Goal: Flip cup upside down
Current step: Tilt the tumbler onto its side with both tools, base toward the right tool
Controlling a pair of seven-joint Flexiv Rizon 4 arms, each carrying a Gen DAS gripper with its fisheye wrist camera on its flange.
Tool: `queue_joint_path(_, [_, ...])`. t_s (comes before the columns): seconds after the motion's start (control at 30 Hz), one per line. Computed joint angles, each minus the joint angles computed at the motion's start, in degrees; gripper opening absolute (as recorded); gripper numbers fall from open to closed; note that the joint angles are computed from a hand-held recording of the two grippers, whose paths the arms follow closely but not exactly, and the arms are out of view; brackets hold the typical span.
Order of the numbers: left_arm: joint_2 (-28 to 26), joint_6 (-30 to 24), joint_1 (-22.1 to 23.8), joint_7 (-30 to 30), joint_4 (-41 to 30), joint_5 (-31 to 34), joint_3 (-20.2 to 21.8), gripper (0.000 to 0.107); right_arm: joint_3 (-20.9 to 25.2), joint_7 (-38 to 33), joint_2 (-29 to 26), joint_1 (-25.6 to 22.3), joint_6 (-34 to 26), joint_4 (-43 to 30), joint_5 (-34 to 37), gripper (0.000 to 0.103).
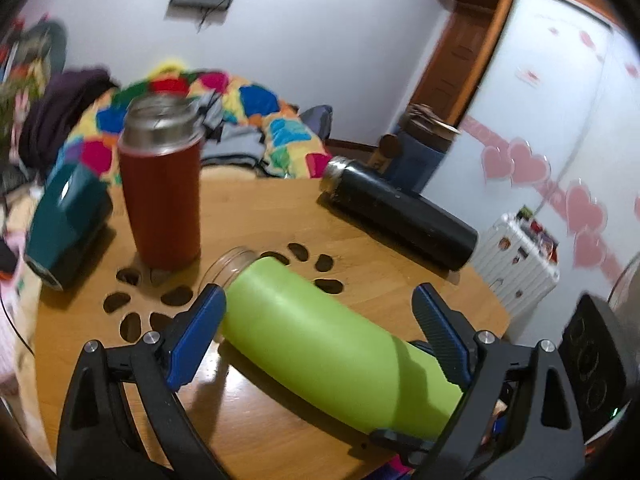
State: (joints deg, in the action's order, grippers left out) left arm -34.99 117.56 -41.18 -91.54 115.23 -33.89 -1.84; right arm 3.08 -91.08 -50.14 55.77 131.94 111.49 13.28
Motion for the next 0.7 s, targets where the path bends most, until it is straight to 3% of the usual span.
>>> queue_joint_path(0.13, [-1.6, -0.4, -9.4, 8.0, -2.4, -7.7, 7.0, 0.086, 0.9, 1.1, -0.1, -1.2, -0.6, 0.9, -1.2, 0.064])
queue_joint_path(0.27, [-2.6, -1.7, -11.7, 13.7, -3.7, -12.2, 7.7, 0.069, -0.8, 0.1, 0.1, 1.2, -0.1, 1.6, 1.5, 0.063])
queue_joint_path(0.33, [-3.6, -2.3, -15.0, 16.9, -4.6, -17.2, 10.3, 0.066, -1.9, -0.9, 0.3, 3.0, -0.2, 1.7, 3.7, 0.063])
queue_joint_path(0.43, [-2.8, -1.5, -13.0, 17.8, -3.8, -17.4, 7.6, 0.062, -2.8, -2.1, 0.9, 4.7, 0.3, 2.4, 6.5, 0.063])
queue_joint_path(0.53, [-0.8, 0.0, -7.3, 14.7, -1.5, -12.0, 2.2, 0.061, -3.5, -4.1, 1.9, 6.4, 2.0, 3.2, 9.2, 0.063])
queue_joint_path(0.63, [0.0, 0.8, -8.8, 15.8, -1.1, -13.5, 3.2, 0.061, -4.0, -7.2, 3.2, 8.1, 3.7, 3.5, 12.0, 0.063])
queue_joint_path(0.7, [1.5, 2.5, -7.2, 15.0, 0.3, -11.6, 1.5, 0.061, -4.1, -9.5, 4.3, 9.0, 4.6, 3.5, 13.9, 0.063])
